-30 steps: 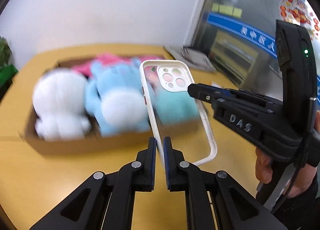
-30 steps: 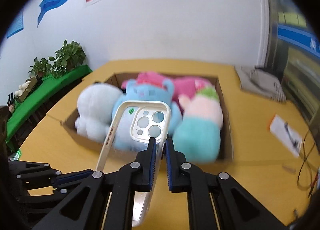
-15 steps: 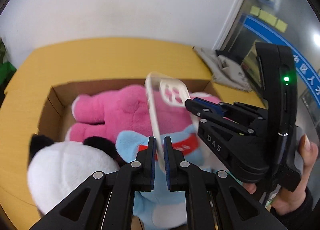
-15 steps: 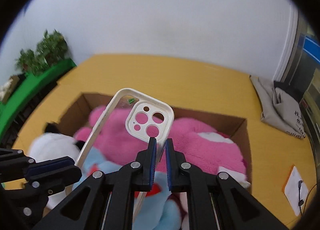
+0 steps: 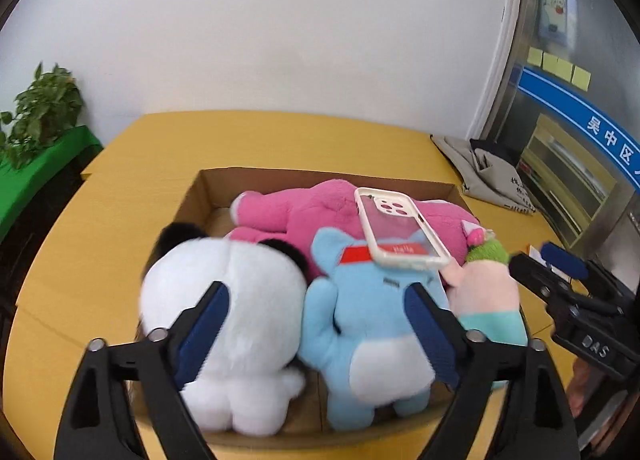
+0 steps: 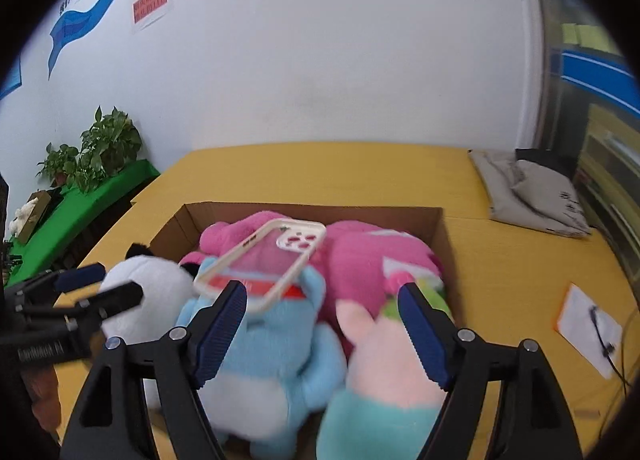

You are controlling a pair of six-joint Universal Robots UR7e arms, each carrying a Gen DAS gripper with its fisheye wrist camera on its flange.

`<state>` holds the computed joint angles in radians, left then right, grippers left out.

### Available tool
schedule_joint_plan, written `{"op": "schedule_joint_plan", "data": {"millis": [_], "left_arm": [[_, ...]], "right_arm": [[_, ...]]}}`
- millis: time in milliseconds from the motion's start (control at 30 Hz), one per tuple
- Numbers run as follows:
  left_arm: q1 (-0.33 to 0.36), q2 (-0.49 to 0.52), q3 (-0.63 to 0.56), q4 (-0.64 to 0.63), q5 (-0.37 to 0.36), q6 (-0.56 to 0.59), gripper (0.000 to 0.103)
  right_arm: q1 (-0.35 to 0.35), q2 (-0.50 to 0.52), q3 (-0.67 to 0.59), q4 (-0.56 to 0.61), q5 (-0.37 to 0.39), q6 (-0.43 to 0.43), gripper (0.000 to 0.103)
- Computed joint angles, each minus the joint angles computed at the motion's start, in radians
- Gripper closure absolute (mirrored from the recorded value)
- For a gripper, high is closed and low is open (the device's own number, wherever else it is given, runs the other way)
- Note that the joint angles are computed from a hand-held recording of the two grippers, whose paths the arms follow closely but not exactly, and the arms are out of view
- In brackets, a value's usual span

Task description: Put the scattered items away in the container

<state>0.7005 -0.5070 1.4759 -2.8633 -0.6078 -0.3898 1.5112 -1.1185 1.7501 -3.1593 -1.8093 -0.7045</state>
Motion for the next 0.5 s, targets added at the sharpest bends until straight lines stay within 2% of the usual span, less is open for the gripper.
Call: {"op": "schedule_joint_plan", "data": {"millis": [100,200,333,500], "left_arm": [[-0.054,-0.027,0.114,-0.048,0.052,-0.039,0.000],[-0.094,-0.033,0.168,-0.040,0.094,-0.102,0.000],[-0.137,-0.041,0.213,-0.016,0.106,-0.161,0.000],[-0.178,-0.041,0.241,-0.030,0.101,-0.192,0.000]], "right_arm": [[-0.015,-0.086,0.140,-0.089,0.008,-0.013,0.025],[-0.022,-0.133,0.240,-0.176,-0.006,-0.040,0.025],[-0.032,-0.190,0.349,-0.245,-0.016,-0.065,0.025],[-0.048,-0.243,0.418,-0.254,0.001,-0.071,0.025]]}}
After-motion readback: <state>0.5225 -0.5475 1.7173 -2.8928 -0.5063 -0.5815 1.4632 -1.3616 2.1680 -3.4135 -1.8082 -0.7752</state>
